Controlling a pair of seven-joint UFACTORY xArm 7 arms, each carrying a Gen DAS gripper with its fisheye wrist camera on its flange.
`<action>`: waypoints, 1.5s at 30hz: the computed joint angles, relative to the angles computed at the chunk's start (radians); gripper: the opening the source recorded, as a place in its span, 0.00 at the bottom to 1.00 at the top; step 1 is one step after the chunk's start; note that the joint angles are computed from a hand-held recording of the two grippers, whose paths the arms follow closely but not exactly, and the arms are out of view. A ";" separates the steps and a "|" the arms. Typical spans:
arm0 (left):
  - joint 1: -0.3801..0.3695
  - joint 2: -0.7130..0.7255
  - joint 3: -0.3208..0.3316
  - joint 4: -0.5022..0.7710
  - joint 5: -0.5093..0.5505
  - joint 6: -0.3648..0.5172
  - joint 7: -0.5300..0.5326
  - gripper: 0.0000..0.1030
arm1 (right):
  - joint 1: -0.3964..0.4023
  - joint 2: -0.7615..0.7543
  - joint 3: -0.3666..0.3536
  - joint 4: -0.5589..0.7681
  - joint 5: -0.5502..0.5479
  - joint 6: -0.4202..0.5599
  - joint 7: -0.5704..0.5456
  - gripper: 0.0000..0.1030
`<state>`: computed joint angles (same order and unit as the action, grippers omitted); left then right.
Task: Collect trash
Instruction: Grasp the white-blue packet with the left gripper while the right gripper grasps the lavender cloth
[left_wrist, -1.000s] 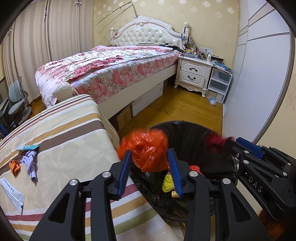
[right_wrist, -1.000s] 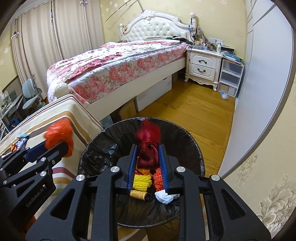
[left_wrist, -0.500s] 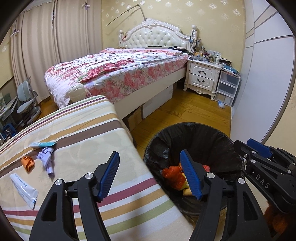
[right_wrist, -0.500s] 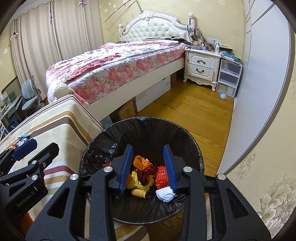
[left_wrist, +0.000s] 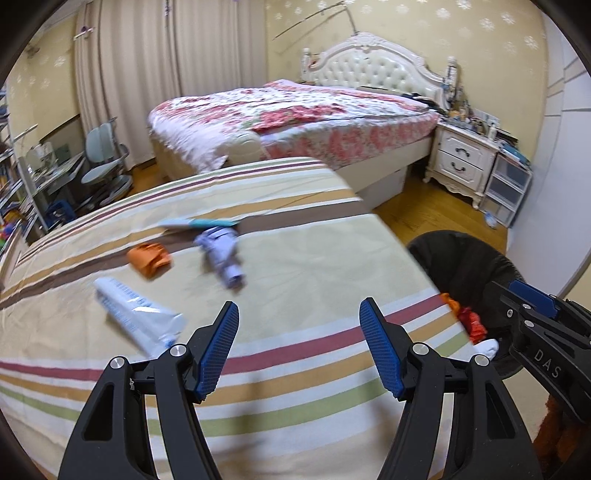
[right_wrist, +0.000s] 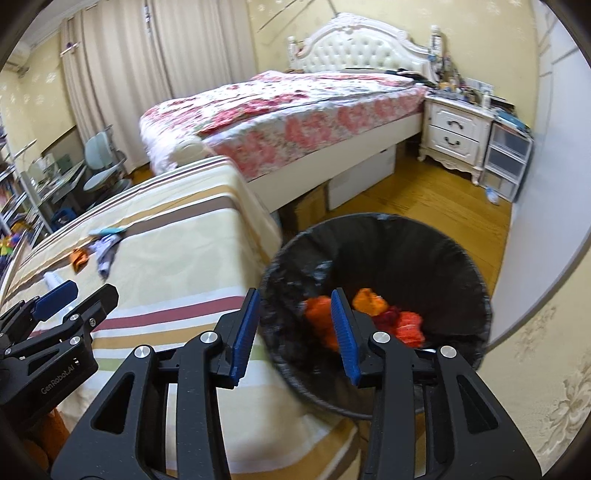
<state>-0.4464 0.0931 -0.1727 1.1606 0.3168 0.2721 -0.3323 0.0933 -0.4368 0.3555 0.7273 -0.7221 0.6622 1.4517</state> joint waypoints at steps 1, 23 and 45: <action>0.005 -0.010 0.009 -0.013 0.008 0.001 -0.012 0.64 | 0.003 0.025 0.006 0.018 -0.004 -0.014 -0.003 0.39; 0.118 -0.017 0.036 -0.024 -0.051 0.068 -0.042 0.67 | 0.216 0.355 -0.122 0.287 -0.026 -0.002 -0.103 0.56; 0.163 -0.013 0.060 -0.006 -0.137 0.150 0.069 0.67 | 0.243 0.368 -0.133 0.307 -0.036 0.032 -0.112 0.58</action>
